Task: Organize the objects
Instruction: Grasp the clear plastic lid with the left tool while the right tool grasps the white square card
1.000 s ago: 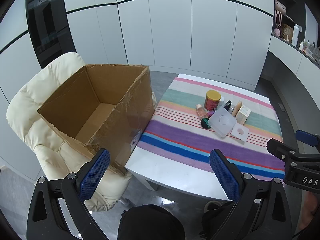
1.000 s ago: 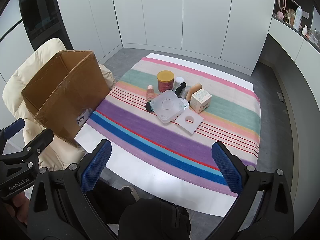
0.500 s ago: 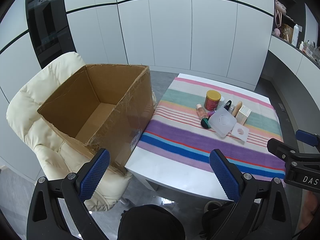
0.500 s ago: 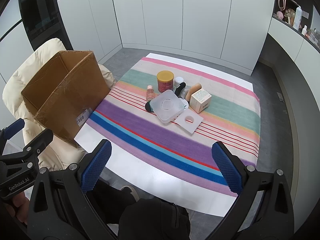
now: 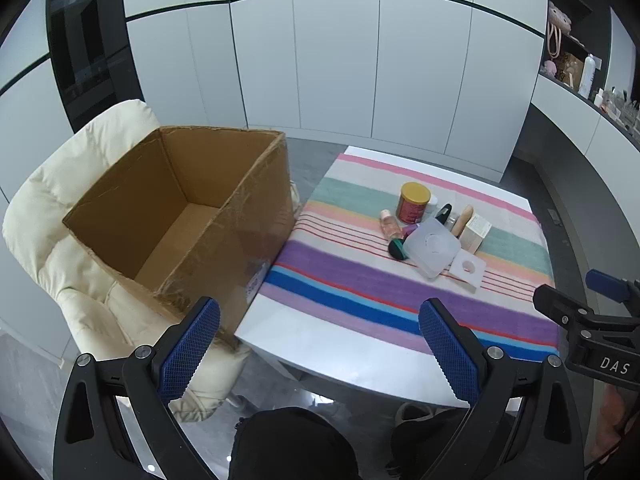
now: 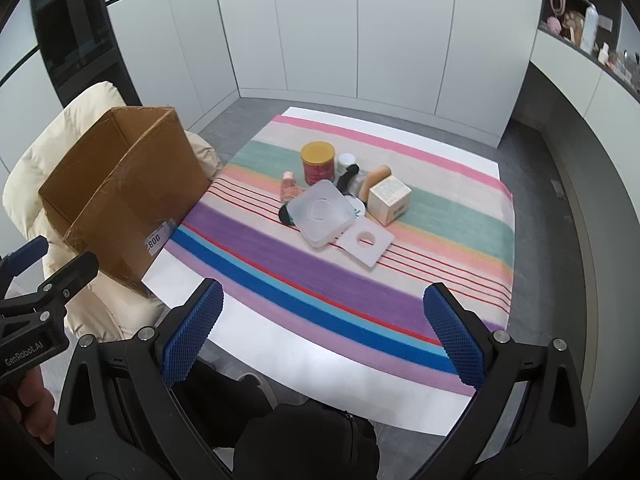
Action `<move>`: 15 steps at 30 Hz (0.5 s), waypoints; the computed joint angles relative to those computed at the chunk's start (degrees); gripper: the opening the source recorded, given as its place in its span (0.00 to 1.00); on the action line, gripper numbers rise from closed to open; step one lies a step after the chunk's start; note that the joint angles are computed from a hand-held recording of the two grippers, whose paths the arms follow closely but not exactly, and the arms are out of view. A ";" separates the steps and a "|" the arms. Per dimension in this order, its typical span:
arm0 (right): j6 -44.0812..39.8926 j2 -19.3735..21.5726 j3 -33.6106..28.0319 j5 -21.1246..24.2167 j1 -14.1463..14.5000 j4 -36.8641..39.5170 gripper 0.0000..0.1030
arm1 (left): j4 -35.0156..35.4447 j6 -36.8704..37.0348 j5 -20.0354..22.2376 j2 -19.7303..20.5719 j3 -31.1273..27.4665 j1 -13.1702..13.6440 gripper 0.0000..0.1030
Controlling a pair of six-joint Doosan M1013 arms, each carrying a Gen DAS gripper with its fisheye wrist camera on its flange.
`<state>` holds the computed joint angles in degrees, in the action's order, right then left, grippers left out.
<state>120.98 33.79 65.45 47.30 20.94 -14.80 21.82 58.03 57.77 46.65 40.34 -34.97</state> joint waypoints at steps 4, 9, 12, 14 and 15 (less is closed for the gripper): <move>0.10 -0.48 0.74 0.23 -0.78 -0.09 0.99 | -2.18 1.90 1.39 1.39 -2.46 0.02 0.97; 0.97 -0.08 0.50 1.01 -1.94 -1.22 0.99 | -3.31 4.38 4.11 3.77 -6.16 -0.34 0.97; 0.10 0.50 -0.09 1.46 -2.57 -0.22 0.99 | -3.93 5.80 5.79 5.93 -9.88 -0.66 0.97; -0.43 1.14 -0.82 1.88 -2.90 0.05 0.99 | -3.99 6.86 6.84 7.66 -12.90 -0.93 0.97; -0.66 1.48 -1.25 2.23 -3.01 0.12 0.99 | -4.24 7.40 7.44 8.49 -14.36 -1.03 0.97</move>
